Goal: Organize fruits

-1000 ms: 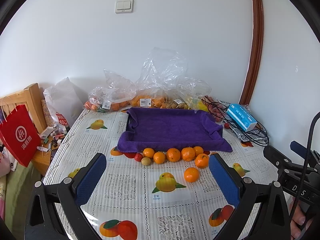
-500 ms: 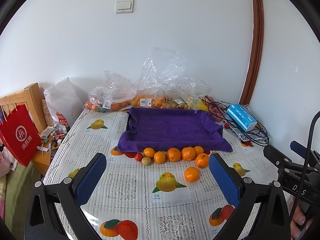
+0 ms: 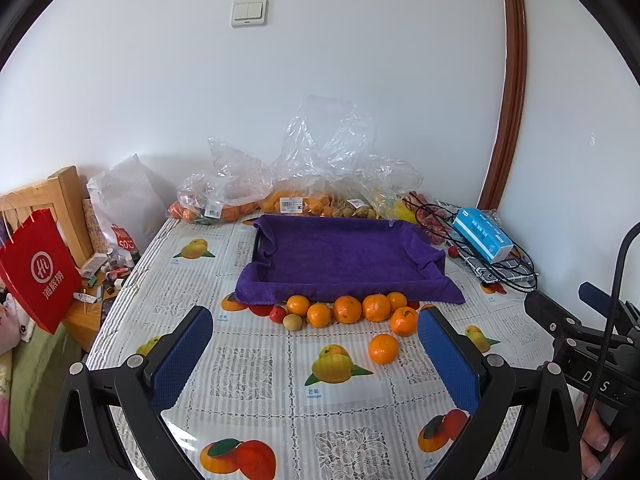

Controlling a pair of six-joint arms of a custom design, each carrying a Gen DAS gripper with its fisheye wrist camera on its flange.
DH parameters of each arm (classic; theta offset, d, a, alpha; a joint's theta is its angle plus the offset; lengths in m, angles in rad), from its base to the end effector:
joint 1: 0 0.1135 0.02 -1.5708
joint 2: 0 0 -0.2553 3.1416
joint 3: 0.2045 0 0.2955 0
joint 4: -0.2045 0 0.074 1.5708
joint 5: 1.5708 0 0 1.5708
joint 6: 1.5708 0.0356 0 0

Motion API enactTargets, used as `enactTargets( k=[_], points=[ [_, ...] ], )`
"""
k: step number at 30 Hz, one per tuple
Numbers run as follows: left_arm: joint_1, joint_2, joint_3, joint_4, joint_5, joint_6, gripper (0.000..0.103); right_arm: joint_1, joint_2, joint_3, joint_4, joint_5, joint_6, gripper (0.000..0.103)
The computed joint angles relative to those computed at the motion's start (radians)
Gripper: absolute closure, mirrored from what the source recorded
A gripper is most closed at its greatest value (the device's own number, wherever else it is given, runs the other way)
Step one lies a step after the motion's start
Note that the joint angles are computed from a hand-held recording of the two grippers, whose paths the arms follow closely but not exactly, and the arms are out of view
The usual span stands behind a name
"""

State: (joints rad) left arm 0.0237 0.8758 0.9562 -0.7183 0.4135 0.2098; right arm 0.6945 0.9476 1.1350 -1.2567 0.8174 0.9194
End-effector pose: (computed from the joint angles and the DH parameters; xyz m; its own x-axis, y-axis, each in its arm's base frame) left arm 0.2260 -0.0090 0.3292 -0.5196 0.1785 -0.8356 0.4184 0.9058 -0.0667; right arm 0.1637 0.1025 0.3474 -0.5424 0.2562 -0.8001 0.4337 0.9010 -0.0055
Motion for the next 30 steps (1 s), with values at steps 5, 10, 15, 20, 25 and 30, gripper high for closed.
enactTargets(
  k=[5, 10, 15, 20, 25, 30],
  points=[
    [0.011, -0.002, -0.003, -0.003, 0.011, 0.006, 0.000, 0.008, 0.000, -0.003, -0.012, 0.004, 0.020, 0.001],
    [0.011, -0.004, -0.005, -0.002, 0.010, 0.008, 0.000, 0.004, -0.003, -0.006, -0.004, 0.005, 0.011, 0.001],
    [0.010, -0.005, -0.001, -0.006, 0.008, 0.007, 0.000, 0.007, -0.007, -0.012, 0.000, 0.010, 0.006, 0.001],
    [0.015, 0.003, 0.004, -0.009, 0.018, 0.008, 0.000, 0.011, -0.011, -0.019, 0.011, 0.011, 0.008, 0.001],
    [0.019, 0.039, 0.015, 0.005, 0.016, -0.007, 0.000, -0.007, -0.004, -0.029, 0.031, 0.006, -0.013, 0.001],
    [-0.004, 0.075, 0.015, 0.043, -0.045, -0.028, 0.000, -0.084, 0.009, -0.055, 0.099, -0.051, -0.086, 0.001]
  ],
)
